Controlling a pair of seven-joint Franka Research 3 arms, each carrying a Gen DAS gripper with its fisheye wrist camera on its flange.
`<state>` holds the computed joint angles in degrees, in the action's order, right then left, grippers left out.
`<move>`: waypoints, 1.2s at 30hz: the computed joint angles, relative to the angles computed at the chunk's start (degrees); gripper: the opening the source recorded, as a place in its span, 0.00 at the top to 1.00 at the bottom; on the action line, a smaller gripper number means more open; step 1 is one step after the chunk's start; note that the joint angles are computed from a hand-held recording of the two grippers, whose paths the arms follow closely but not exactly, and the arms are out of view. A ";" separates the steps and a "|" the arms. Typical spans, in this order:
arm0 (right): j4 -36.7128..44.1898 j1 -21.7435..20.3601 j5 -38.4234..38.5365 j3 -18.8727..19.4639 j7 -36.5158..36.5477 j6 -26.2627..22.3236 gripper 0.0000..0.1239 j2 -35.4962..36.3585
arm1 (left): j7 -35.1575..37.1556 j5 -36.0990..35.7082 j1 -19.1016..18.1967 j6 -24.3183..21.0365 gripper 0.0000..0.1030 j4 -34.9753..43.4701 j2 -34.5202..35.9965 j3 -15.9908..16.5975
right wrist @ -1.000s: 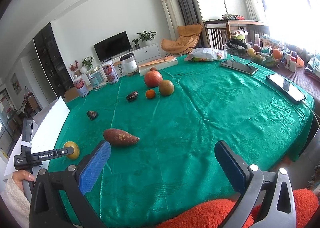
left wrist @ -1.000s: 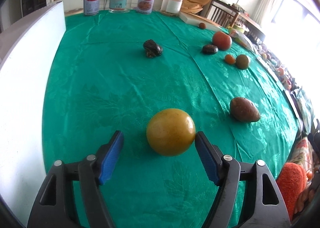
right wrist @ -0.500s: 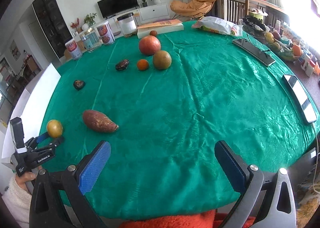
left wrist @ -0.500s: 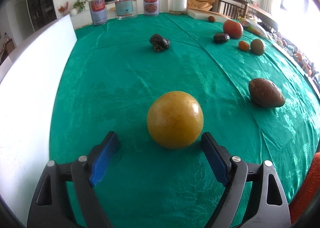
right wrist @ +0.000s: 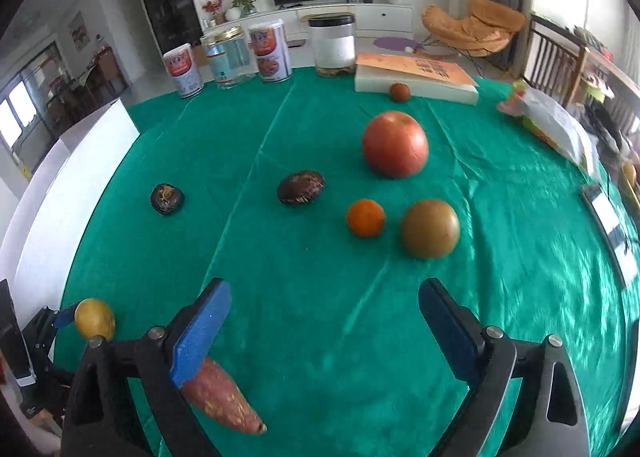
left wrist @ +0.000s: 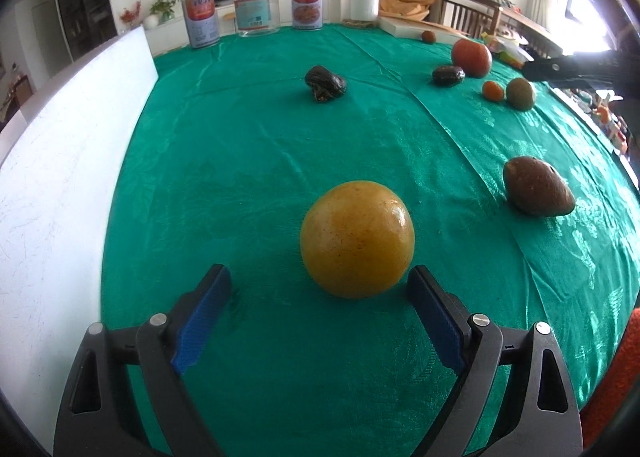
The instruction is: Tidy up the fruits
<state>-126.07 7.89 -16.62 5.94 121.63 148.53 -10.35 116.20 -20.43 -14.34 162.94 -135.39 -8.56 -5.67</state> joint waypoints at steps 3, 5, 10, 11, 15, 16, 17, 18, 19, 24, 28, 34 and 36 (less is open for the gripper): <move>8.07 0.89 -2.06 -0.44 -4.48 -2.13 0.34 7.97 | -0.05 0.05 0.02 0.01 0.11 -0.01 -0.01 -0.02; 12.35 1.89 -2.53 -1.76 -5.82 -3.73 0.35 12.23 | -0.05 0.03 0.01 0.00 0.11 -0.01 -0.01 -0.03; 17.96 3.80 0.83 -4.98 -8.76 -4.65 0.36 18.25 | -0.10 0.08 0.01 0.02 0.11 -0.02 -0.01 -0.03; 18.85 4.10 1.46 -5.33 -9.59 -5.31 0.36 19.14 | -0.10 0.08 0.00 0.02 0.11 -0.02 -0.01 -0.03; 20.88 5.63 1.21 -6.65 -11.01 -8.02 0.42 21.41 | -0.12 0.08 0.00 0.01 0.11 -0.02 -0.01 -0.03; 20.75 5.67 1.74 -6.83 -11.18 -7.60 0.47 21.51 | -0.12 0.08 0.00 0.01 0.11 -0.02 -0.01 -0.03; 20.28 5.83 1.80 -7.15 -10.39 -6.79 0.51 21.29 | -0.12 0.08 0.00 0.01 0.11 -0.02 -0.01 -0.03; 20.09 5.88 2.07 -7.36 -9.82 -6.45 0.60 21.21 | -0.12 0.08 0.00 0.01 0.11 -0.02 -0.01 -0.03; 19.78 5.96 2.25 -7.54 -8.97 -6.12 0.63 21.02 | -0.13 0.08 0.00 -0.01 0.11 0.00 -0.01 -0.03; 15.52 5.25 7.45 -6.76 -8.26 -2.93 0.63 17.41 | -0.10 0.07 0.01 0.03 0.11 0.00 0.03 -0.03; 6.55 4.36 17.08 -5.13 -11.10 0.85 0.63 9.11 | -0.05 0.03 0.01 0.04 0.11 0.01 0.05 -0.03; -6.41 2.99 22.37 -3.39 -13.59 -9.94 0.63 -8.26 | -0.04 0.01 0.04 0.04 0.11 0.01 0.06 -0.04; -8.13 1.83 21.29 -2.82 -14.22 -18.02 0.63 -13.33 | -0.04 0.01 0.04 0.04 0.11 0.01 0.06 -0.05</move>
<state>-134.20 9.72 4.67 3.12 107.41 130.52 -23.68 116.17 -20.42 -14.31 162.98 -135.38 -8.50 -5.72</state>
